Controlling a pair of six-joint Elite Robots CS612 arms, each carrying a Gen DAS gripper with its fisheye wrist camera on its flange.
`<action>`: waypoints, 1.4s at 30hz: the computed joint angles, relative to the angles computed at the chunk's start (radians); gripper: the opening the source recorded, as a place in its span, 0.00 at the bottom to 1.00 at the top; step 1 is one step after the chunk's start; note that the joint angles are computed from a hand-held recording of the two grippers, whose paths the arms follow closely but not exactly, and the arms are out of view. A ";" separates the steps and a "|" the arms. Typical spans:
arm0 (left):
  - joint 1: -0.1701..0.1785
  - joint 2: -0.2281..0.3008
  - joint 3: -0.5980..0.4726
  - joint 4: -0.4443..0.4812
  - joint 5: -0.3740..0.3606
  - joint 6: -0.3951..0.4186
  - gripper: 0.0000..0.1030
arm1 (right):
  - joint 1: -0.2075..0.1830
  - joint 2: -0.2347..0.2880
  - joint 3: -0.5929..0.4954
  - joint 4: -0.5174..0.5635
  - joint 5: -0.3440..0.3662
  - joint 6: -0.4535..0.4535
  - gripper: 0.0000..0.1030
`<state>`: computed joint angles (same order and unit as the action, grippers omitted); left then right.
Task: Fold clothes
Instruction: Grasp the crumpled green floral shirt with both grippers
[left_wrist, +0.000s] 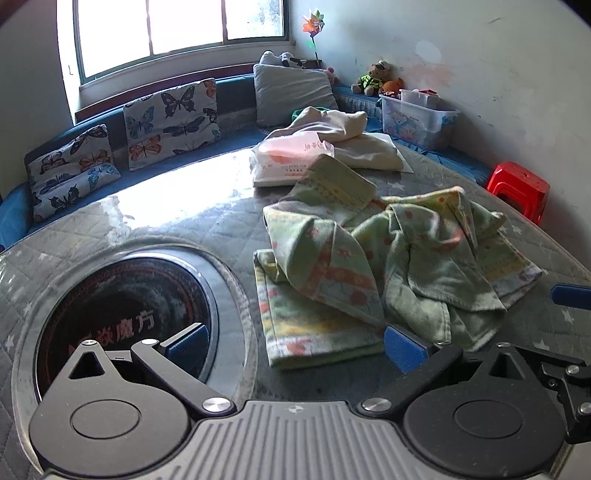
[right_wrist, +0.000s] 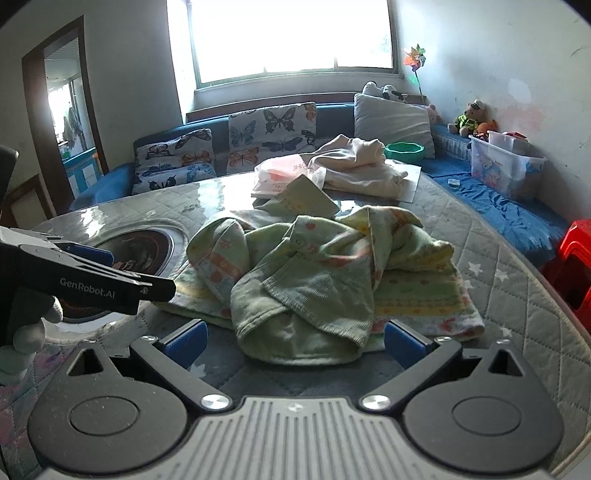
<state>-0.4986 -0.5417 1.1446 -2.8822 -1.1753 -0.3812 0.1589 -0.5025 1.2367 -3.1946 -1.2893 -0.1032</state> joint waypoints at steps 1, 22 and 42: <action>0.001 0.003 -0.006 0.003 0.001 -0.002 0.99 | -0.002 0.003 -0.005 0.000 0.001 0.002 1.00; 0.028 0.082 -0.154 0.092 -0.048 0.009 0.63 | -0.005 0.080 -0.182 0.084 -0.012 0.010 0.78; 0.058 0.135 -0.249 0.148 -0.152 0.027 0.25 | -0.012 0.210 -0.445 0.267 -0.094 0.048 0.30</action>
<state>-0.4407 -0.4063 0.8960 -2.7345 -1.3271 -0.3545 0.1469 -0.2922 0.7914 -2.9279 -1.3829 -0.0554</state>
